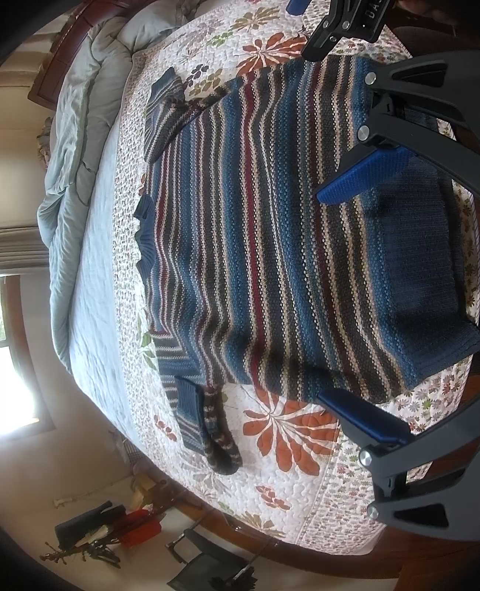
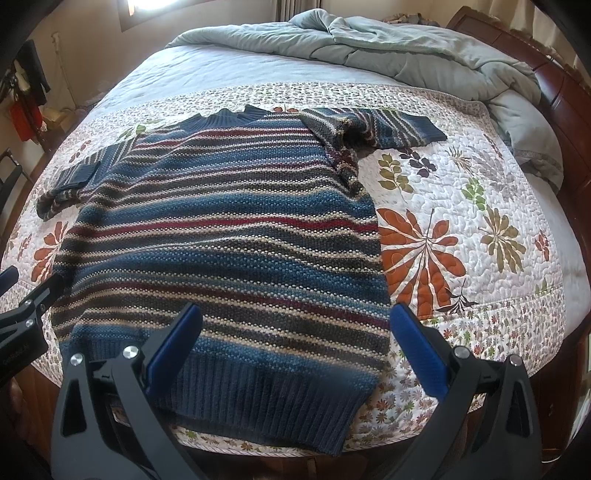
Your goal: Fold small clothes
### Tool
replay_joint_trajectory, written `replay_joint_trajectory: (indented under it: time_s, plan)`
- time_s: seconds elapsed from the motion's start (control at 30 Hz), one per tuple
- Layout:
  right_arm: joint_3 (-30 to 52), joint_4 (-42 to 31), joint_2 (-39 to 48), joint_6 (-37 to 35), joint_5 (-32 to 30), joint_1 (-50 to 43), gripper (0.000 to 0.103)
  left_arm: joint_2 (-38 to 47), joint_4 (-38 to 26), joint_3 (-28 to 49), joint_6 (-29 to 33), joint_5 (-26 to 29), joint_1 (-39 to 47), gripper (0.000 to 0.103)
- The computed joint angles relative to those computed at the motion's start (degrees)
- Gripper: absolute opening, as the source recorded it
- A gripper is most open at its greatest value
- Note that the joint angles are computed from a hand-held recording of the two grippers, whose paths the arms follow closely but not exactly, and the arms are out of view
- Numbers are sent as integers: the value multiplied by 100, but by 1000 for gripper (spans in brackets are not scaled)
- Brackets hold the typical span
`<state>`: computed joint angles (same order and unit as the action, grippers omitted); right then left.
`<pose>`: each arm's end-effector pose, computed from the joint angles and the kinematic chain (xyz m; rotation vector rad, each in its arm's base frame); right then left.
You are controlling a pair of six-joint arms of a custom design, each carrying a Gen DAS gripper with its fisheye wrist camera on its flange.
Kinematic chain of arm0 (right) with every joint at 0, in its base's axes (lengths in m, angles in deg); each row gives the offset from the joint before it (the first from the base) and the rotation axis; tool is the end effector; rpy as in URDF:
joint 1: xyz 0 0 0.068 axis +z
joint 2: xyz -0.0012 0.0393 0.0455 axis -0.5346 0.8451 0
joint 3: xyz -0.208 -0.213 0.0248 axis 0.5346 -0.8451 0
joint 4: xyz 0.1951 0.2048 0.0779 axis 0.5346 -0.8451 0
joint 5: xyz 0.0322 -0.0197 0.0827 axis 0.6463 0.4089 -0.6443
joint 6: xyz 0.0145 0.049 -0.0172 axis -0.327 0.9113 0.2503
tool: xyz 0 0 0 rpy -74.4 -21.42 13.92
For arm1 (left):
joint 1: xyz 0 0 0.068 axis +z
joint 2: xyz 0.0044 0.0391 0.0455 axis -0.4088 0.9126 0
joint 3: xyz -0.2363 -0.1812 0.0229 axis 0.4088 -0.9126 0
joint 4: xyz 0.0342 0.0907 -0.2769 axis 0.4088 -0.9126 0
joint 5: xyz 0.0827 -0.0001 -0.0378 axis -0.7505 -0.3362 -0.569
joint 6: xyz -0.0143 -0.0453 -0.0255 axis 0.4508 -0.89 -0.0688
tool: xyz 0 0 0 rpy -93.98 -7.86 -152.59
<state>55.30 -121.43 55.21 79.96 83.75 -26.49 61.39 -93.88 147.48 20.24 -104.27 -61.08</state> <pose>0.1838 0.0108 0.3408 0.2988 2.7584 -0.2208 0.1916 -0.1295 0.3321 0.2231 2.5655 0.0708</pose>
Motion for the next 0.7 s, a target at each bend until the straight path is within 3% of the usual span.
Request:
replay_joint_trajectory:
  time_s: [0.7]
  plan:
    - [-161,185,103,-273,-20,-212,101,275,133,32,71,71,66,100]
